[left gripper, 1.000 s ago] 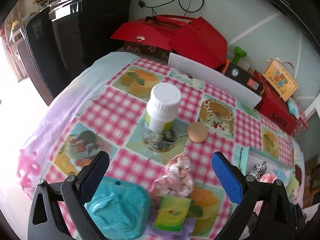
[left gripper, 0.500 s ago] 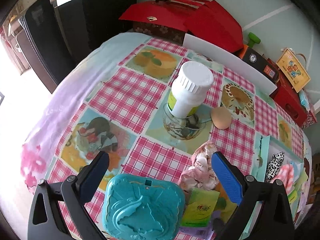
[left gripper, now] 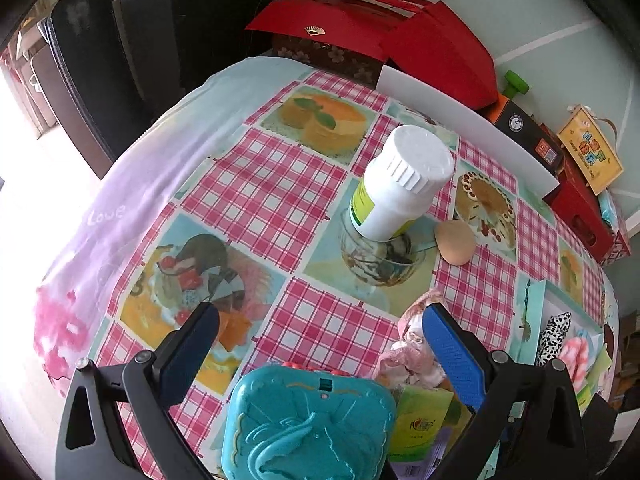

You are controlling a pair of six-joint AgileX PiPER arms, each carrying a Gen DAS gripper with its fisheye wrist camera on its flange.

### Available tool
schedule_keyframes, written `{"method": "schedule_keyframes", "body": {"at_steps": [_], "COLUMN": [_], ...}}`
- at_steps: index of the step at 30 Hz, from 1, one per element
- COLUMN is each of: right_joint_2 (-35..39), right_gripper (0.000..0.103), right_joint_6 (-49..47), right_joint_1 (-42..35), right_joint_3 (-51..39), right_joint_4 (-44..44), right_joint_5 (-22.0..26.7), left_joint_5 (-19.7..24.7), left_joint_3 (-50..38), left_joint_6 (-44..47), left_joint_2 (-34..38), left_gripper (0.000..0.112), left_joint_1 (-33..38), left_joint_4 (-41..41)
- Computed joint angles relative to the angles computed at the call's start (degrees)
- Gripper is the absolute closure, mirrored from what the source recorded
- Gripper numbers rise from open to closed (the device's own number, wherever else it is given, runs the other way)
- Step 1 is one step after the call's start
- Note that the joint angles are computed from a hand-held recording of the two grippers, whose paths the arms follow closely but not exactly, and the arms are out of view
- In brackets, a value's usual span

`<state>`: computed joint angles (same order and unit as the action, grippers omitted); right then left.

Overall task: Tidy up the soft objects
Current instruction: 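Grasp another green tissue pack with the right tool while the left tool grasps the pink floral fabric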

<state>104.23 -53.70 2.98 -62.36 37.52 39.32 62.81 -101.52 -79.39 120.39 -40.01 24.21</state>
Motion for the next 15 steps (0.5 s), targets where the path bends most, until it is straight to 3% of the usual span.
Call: {"method": "schedule_keyframes", "body": {"at_steps": [9, 15], "right_joint_2": [1.15, 2.24], "right_gripper": [0.035, 0.038], "right_joint_6": [-3.09, -4.55], "right_joint_1": [-3.72, -6.77], "right_joint_3": [-1.59, -2.87], "right_joint_4": [3.31, 4.05], "right_joint_5": [3.06, 5.68], "left_joint_5": [-0.01, 1.94], "left_joint_3": [-2.75, -8.93], "left_joint_6": [0.89, 5.06], "left_joint_2": [1.51, 5.41], "left_gripper": [0.011, 0.014], "left_joint_1": [-0.7, -1.25], "left_joint_4": [1.12, -0.4]}}
